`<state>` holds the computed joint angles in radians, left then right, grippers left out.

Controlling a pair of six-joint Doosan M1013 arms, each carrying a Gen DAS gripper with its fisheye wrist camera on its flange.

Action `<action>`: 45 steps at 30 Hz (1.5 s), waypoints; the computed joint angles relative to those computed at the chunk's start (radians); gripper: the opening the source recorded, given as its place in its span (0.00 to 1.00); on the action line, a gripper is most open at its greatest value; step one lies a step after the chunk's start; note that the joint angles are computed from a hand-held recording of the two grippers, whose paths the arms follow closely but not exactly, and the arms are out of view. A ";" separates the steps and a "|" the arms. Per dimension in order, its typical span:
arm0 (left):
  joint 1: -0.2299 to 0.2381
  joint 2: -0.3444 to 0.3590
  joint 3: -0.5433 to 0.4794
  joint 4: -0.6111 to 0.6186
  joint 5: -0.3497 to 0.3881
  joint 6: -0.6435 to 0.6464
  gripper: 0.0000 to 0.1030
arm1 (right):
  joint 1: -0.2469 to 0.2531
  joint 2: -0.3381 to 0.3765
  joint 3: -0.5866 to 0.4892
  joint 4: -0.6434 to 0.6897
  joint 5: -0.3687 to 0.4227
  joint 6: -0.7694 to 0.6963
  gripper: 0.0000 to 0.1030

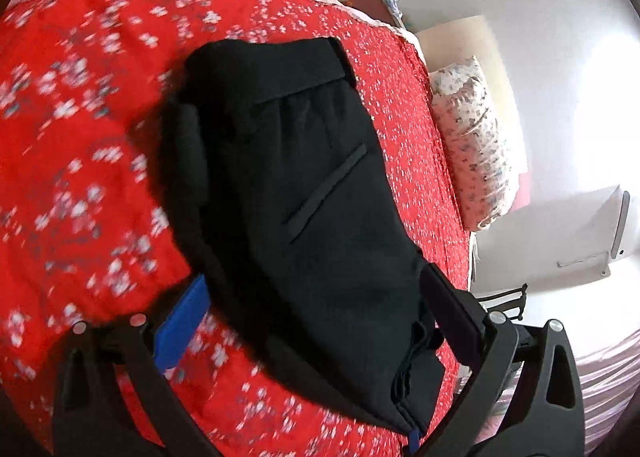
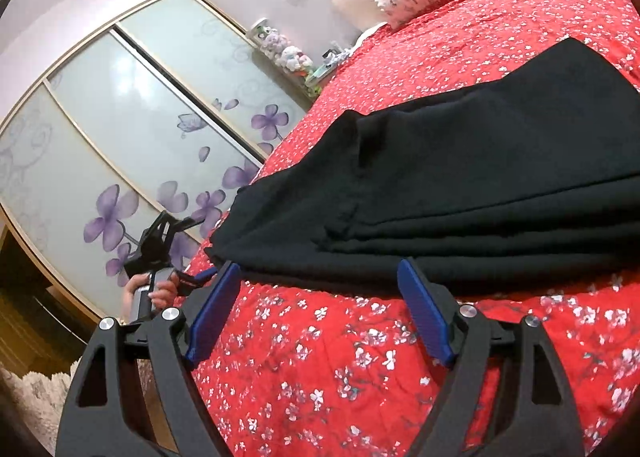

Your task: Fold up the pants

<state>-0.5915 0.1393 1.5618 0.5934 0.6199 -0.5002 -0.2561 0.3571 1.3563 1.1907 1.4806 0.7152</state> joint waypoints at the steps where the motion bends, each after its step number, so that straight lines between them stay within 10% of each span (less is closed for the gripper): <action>1: 0.003 0.002 -0.003 0.014 -0.010 -0.002 0.98 | 0.000 0.001 0.000 0.002 0.001 0.001 0.80; 8: -0.007 -0.027 0.049 0.349 -0.166 -0.215 0.98 | 0.001 0.001 0.003 0.000 0.008 -0.011 0.82; 20: 0.003 0.000 0.041 0.228 -0.094 -0.224 0.92 | 0.004 -0.003 0.010 0.001 0.003 -0.018 0.82; 27: -0.002 -0.015 0.083 0.515 -0.213 -0.403 0.79 | 0.004 0.001 0.008 0.008 0.013 -0.018 0.82; 32: 0.016 -0.003 0.066 0.208 -0.154 -0.157 0.73 | 0.006 0.004 0.004 0.006 0.017 -0.021 0.82; 45: 0.016 0.040 -0.014 0.146 -0.037 -0.091 0.89 | 0.009 0.008 0.000 0.008 0.019 -0.027 0.82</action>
<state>-0.5754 0.1788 1.5481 0.7399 0.5826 -0.5914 -0.2475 0.3647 1.3565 1.1989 1.4997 0.6886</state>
